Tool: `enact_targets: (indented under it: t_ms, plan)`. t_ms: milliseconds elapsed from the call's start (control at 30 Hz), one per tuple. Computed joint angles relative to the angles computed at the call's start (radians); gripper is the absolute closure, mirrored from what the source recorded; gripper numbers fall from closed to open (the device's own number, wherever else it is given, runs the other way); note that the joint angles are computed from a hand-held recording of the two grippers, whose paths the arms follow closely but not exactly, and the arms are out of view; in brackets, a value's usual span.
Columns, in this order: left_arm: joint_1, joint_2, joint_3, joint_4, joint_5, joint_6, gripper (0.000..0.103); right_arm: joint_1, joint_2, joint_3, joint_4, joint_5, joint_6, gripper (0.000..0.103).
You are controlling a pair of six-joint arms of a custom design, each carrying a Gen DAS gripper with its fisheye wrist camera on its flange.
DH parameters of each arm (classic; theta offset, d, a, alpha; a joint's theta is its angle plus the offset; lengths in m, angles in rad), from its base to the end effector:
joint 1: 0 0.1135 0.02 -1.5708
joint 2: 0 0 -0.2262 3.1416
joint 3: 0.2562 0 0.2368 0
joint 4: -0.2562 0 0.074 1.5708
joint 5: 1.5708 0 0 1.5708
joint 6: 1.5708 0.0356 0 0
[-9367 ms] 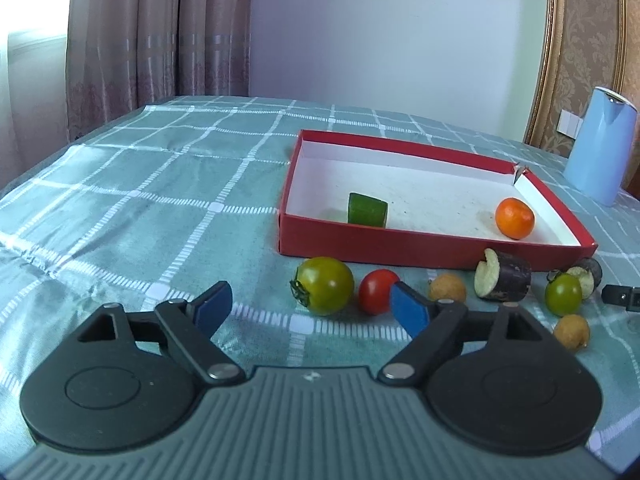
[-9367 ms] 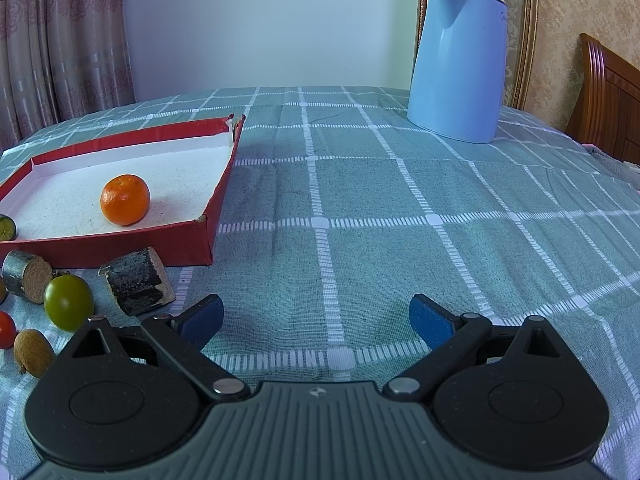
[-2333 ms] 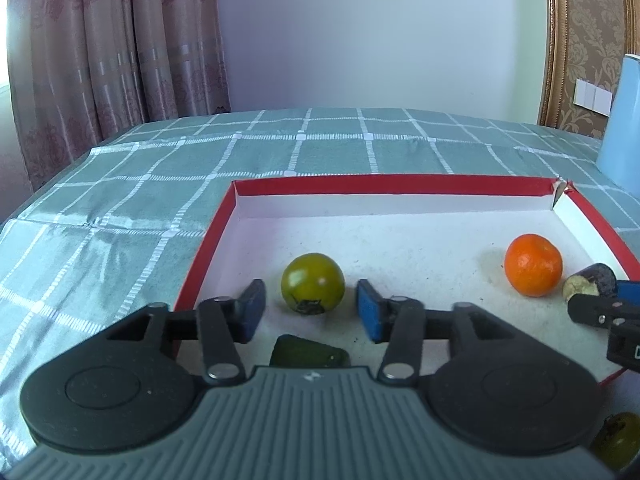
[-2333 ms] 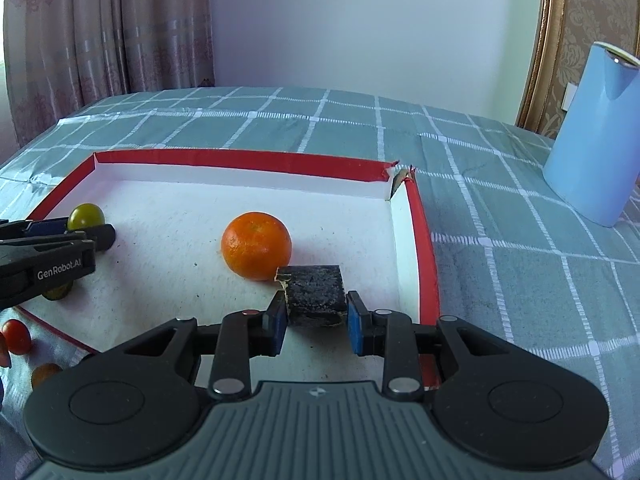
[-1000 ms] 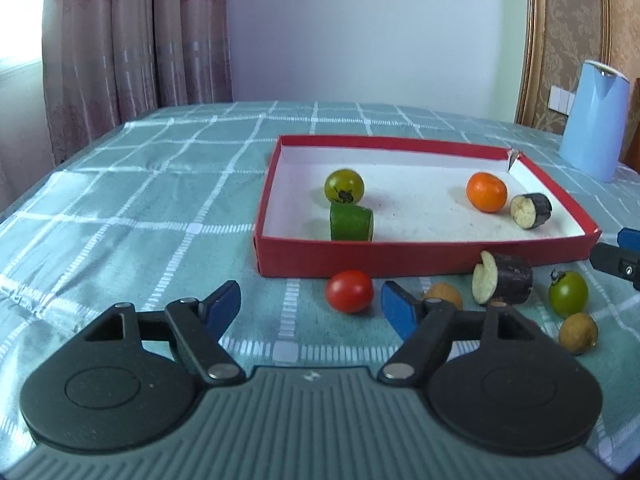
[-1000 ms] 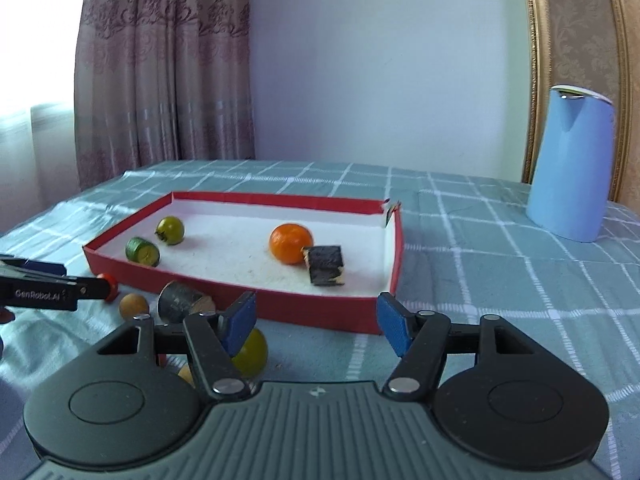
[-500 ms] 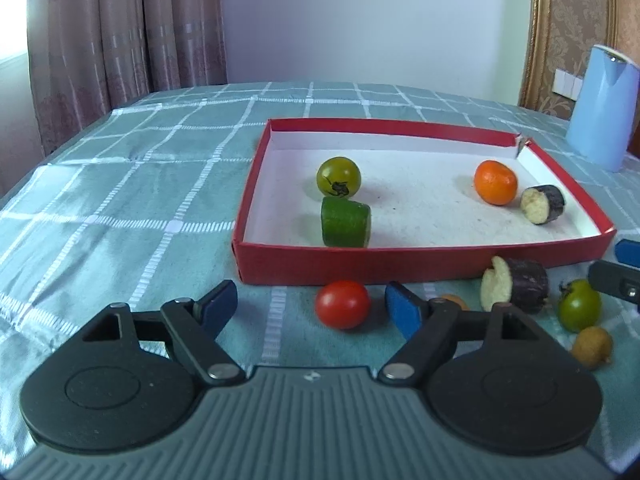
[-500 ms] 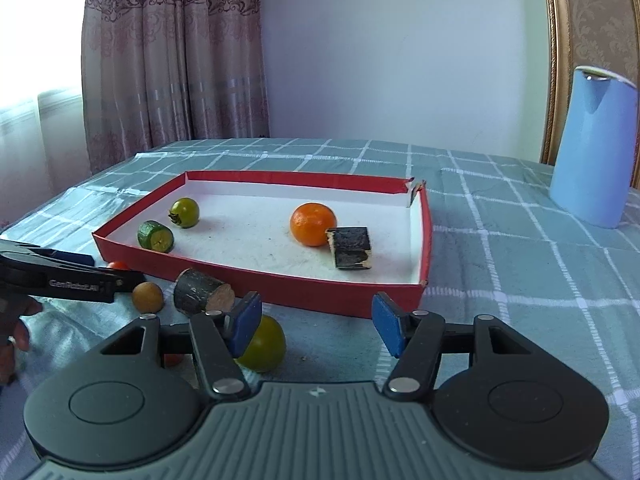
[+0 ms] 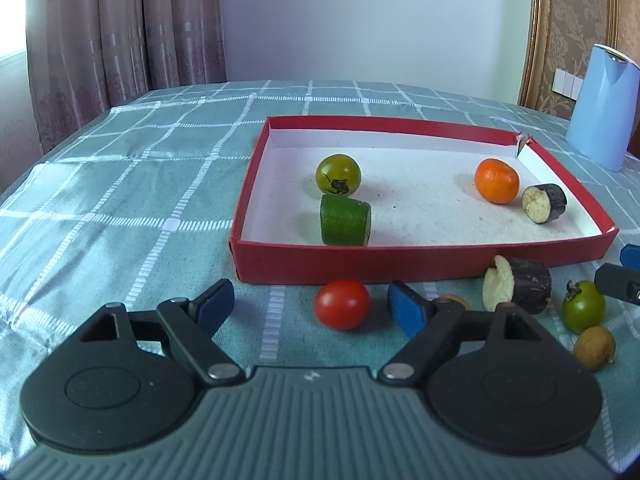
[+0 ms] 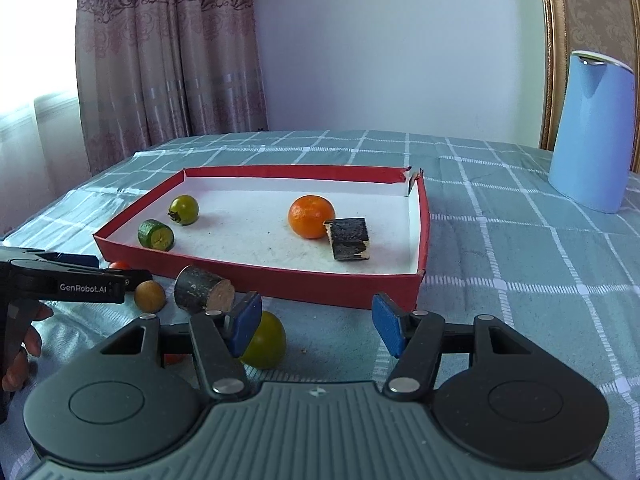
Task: Organize fruits
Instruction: 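Move both grippers back toward the loose fruits beside the tray, then close the left gripper on a red tomato while the right gripper grasps a large green tomato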
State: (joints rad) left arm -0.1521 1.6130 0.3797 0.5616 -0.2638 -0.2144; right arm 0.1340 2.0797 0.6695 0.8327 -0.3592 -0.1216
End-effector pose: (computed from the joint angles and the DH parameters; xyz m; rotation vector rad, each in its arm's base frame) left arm 0.2454 -0.0282 0.0758 -0.2104 2.2069 0.0941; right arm 0.3115 0.0546 0.0359 -0.4775 2.0780 0.3923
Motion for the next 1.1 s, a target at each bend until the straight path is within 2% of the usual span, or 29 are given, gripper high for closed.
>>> enact_targets:
  t_ms: [500, 600, 667, 800, 900, 933, 1000, 1100]
  plan:
    - [0.024, -0.011, -0.020, 0.024, 0.037, -0.009, 0.020, -0.028, -0.049, 0.110, -0.311, -0.129, -0.008, 0.042]
    - [0.022, -0.010, -0.018, 0.020, 0.031, -0.005, 0.020, -0.001, -0.041, 0.130, -0.334, -0.072, -0.010, 0.039]
    - [0.017, -0.007, -0.014, 0.015, 0.022, 0.000, 0.020, -0.003, -0.025, 0.152, -0.354, -0.091, -0.006, 0.039]
    - [0.009, -0.004, -0.008, 0.008, 0.011, 0.000, 0.020, 0.004, 0.012, 0.233, -0.472, -0.129, -0.002, 0.038]
    - [0.008, -0.003, -0.007, 0.009, 0.011, -0.001, 0.020, 0.023, 0.007, 0.210, -0.438, -0.103, -0.018, 0.039]
    - [0.008, -0.003, -0.008, 0.010, 0.012, -0.002, 0.022, 0.024, 0.006, 0.209, -0.441, -0.107, -0.027, 0.041]
    - [0.007, -0.008, -0.015, 0.016, 0.003, -0.012, 0.029, 0.009, 0.007, 0.212, -0.455, -0.162, -0.041, 0.060]
    - [0.017, -0.016, -0.024, 0.027, 0.011, -0.026, 0.032, 0.005, -0.006, 0.202, -0.457, -0.189, -0.056, 0.069]
